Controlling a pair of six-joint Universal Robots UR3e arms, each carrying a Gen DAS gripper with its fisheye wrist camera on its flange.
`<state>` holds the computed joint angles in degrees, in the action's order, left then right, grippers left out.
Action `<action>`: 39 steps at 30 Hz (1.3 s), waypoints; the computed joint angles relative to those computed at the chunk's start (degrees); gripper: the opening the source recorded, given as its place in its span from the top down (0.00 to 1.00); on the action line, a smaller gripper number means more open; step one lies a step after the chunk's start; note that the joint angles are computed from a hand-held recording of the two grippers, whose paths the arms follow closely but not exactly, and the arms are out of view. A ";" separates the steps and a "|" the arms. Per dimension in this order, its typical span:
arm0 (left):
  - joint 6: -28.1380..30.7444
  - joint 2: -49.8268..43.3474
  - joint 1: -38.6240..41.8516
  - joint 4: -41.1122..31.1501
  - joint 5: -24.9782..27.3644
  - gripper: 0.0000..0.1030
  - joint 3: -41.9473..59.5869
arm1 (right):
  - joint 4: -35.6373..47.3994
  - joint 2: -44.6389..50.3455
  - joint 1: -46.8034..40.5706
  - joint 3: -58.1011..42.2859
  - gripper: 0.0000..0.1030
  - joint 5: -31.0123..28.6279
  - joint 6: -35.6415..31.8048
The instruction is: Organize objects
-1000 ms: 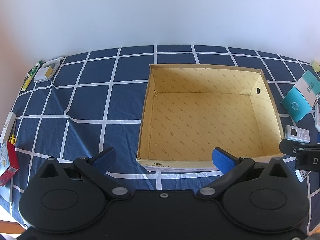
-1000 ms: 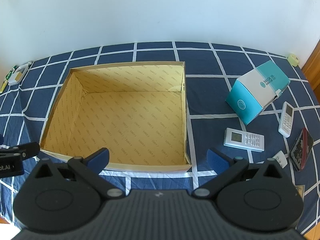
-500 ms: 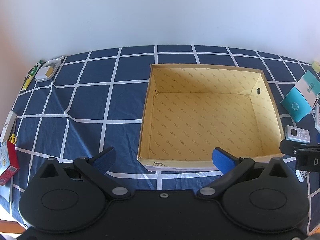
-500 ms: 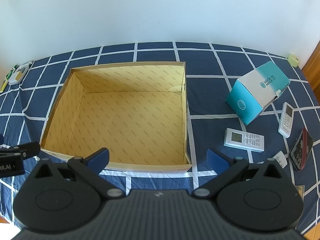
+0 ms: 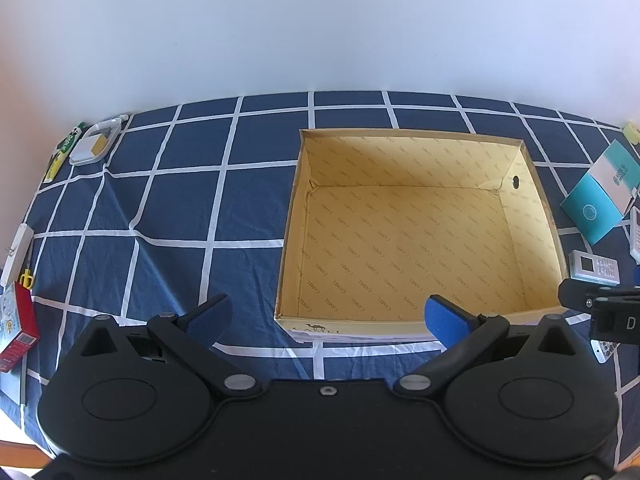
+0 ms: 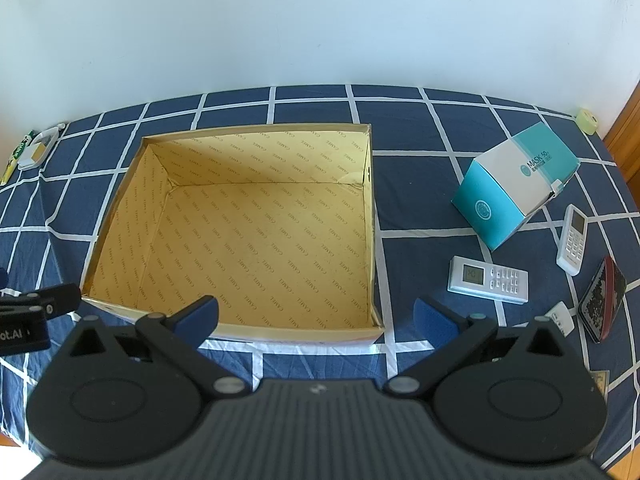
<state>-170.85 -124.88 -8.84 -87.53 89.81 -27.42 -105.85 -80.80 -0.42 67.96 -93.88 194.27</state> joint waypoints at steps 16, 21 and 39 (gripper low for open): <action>1.19 4.61 -0.99 2.29 -0.20 0.00 -7.08 | -0.73 -4.45 -0.65 4.71 0.00 0.03 1.58; 1.43 5.63 -2.18 2.31 0.21 0.00 -8.95 | -0.21 -7.25 -1.53 7.72 0.00 -0.11 2.86; -2.69 -1.36 -12.60 -3.29 2.88 0.00 1.35 | 0.66 -23.84 -17.07 24.84 0.00 5.79 -4.02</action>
<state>-173.55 -126.24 -21.43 -90.82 92.68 -26.07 -105.19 -104.64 -17.49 92.80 -88.09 190.24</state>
